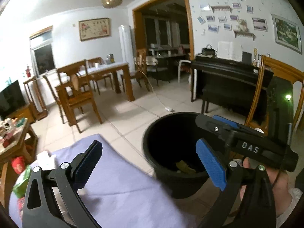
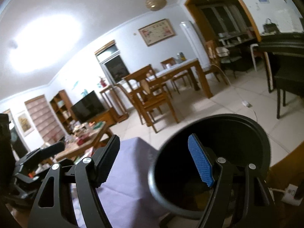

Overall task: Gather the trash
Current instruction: 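Open both tools over the bin to drop tray and powder bag, then move both open tools back over the table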

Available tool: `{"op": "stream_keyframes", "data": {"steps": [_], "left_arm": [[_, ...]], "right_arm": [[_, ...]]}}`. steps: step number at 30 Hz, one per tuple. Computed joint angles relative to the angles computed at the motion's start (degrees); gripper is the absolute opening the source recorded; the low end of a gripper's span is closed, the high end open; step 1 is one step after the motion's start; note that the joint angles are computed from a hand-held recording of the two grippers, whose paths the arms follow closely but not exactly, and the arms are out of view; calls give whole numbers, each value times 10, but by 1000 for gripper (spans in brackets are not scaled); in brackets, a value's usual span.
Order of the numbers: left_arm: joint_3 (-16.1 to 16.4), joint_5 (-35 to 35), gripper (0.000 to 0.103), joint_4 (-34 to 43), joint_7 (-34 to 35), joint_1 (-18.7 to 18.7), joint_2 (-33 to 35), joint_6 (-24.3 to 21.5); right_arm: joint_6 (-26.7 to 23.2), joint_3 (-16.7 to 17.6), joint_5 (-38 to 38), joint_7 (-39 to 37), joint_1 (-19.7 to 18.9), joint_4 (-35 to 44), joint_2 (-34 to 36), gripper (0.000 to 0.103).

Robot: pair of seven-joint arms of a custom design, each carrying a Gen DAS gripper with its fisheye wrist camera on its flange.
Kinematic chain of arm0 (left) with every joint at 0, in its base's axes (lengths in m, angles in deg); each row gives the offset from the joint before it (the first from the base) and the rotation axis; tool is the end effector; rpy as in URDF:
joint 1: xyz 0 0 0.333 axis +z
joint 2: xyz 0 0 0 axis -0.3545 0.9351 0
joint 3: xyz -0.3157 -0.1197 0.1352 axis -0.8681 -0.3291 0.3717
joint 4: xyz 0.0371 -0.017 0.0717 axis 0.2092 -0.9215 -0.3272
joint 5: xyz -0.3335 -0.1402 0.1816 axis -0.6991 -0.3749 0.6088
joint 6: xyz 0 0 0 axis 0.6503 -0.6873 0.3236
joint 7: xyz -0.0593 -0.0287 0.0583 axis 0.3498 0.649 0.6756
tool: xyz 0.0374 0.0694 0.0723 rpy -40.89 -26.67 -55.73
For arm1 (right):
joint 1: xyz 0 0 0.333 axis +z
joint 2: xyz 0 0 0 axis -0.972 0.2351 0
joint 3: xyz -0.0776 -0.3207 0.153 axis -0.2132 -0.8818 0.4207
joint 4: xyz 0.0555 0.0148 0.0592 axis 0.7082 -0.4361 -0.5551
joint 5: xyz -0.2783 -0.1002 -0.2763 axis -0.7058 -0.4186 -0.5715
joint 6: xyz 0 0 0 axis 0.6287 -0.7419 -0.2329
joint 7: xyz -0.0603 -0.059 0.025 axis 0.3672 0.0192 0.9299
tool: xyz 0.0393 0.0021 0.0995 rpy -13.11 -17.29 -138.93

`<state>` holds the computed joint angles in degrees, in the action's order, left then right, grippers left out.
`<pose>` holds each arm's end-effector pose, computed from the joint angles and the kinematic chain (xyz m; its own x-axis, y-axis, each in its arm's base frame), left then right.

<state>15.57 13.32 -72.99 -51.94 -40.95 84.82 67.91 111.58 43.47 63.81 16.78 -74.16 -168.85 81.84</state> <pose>0.6435 -0.3234 0.6009 -0.0471 -0.9934 -0.1049 -0.4644 0.1147 -0.8782 0.7062 0.0707 0.5366 0.4916 -0.7587 -0.4274 -0.4989 0.1569 -0.8523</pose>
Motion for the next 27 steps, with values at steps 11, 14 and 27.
{"op": "stream_keyframes", "data": {"steps": [11, 14, 27], "left_arm": [[-14, 97, 98, -209, -158, 78, -183, -34], [-15, 85, 98, -257, -176, 116, -219, -32], [43, -182, 98, -321, 96, 257, -199, 95]], "right_arm": [[-13, 23, -84, 49, 69, -4, -30, 74], [-21, 31, -119, 75, 89, 8, -24, 74], [-49, 59, -385, 283, 173, 190, 116, 74]]}}
